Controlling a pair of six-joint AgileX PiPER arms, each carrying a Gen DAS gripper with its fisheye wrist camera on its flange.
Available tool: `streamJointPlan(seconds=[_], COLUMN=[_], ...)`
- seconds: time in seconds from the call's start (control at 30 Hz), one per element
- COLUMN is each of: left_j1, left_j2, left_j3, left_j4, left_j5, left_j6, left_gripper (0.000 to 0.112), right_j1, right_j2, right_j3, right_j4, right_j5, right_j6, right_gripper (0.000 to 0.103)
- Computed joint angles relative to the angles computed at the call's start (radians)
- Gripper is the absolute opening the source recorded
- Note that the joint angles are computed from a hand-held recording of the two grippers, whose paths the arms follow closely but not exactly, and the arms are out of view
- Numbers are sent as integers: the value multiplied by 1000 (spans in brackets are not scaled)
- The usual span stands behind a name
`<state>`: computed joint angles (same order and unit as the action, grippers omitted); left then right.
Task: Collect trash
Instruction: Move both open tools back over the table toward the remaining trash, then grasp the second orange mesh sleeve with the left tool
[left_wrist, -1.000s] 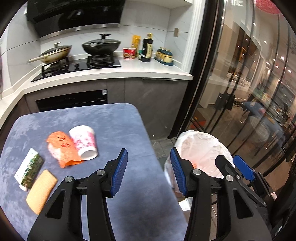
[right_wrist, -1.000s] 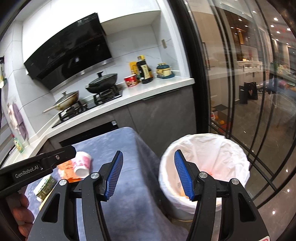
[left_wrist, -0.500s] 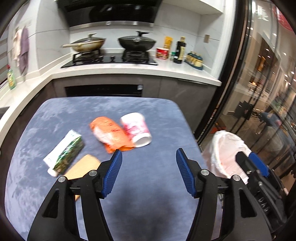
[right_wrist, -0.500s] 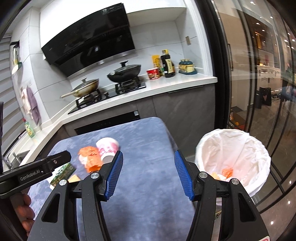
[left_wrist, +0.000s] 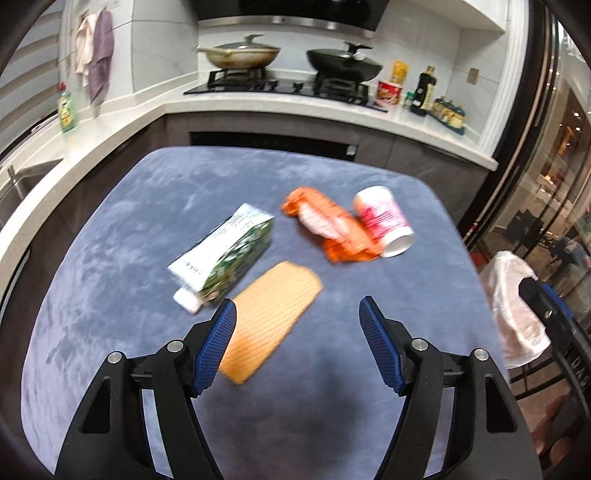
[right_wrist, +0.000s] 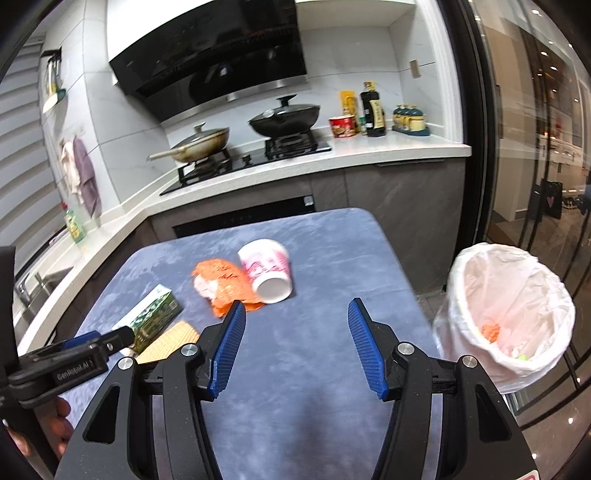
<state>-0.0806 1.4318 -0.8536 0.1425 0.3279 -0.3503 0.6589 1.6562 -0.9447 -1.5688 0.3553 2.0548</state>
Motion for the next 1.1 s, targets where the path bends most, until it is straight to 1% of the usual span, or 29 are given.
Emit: streamJointPlan(seconds=[0.1,0.17,0.3,0.37,0.5,0.6,0.63,0.67,0.7,0.77,0.8,0.83,0.87,0.9,0.93,0.97,1.03,1.1], left_j1=[53,84,134,146,158,171,171,171,171,162,164,168,170,173,178,181,185,191], left_j2=[17,36,87,110,157,201,211,222,229,232,233,237,241,243,247,250,250,252], left_j3=[32,49,64,66,61,47,45,41,40,43,40,32,22,17,8,-1,-12,-29], left_j4=[-72,-120,-219,-260,-336,-457,-470,-475,-480,-438,-470,-495,-483,-504,-524,-522,-529,-527], left_j5=[-25,-41,-63,-72,-84,-81,-83,-85,-86,-101,-98,-85,-76,-71,-63,-58,-51,-40], left_j6=[95,152,266,310,397,517,530,535,539,494,526,551,536,554,572,566,566,558], left_gripper=[71,73,75,78,79,78,78,74,64,57,43,37,34,27,24,23,15,14], right_j1=[24,36,52,57,59,57,56,54,53,52,51,50,49,48,47,46,43,40], right_j2=[62,97,182,214,277,313,325,334,348,370,383,395,409,419,431,440,467,498], right_j3=[-57,-92,-186,-226,-306,-356,-371,-382,-398,-426,-443,-458,-478,-493,-511,-526,-566,-607], right_j4=[42,67,160,210,304,382,406,423,449,495,519,539,563,581,601,617,651,686], right_j5=[-3,-6,-13,-16,-23,-26,-27,-28,-28,-24,-23,-22,-19,-17,-15,-13,-8,-4], right_j6=[-47,-73,-182,-240,-343,-428,-454,-473,-502,-554,-582,-607,-636,-658,-683,-702,-748,-792], right_gripper=[56,56,56,56,56,56,56,56,56,56,56,56,56,56,56,56,56,56])
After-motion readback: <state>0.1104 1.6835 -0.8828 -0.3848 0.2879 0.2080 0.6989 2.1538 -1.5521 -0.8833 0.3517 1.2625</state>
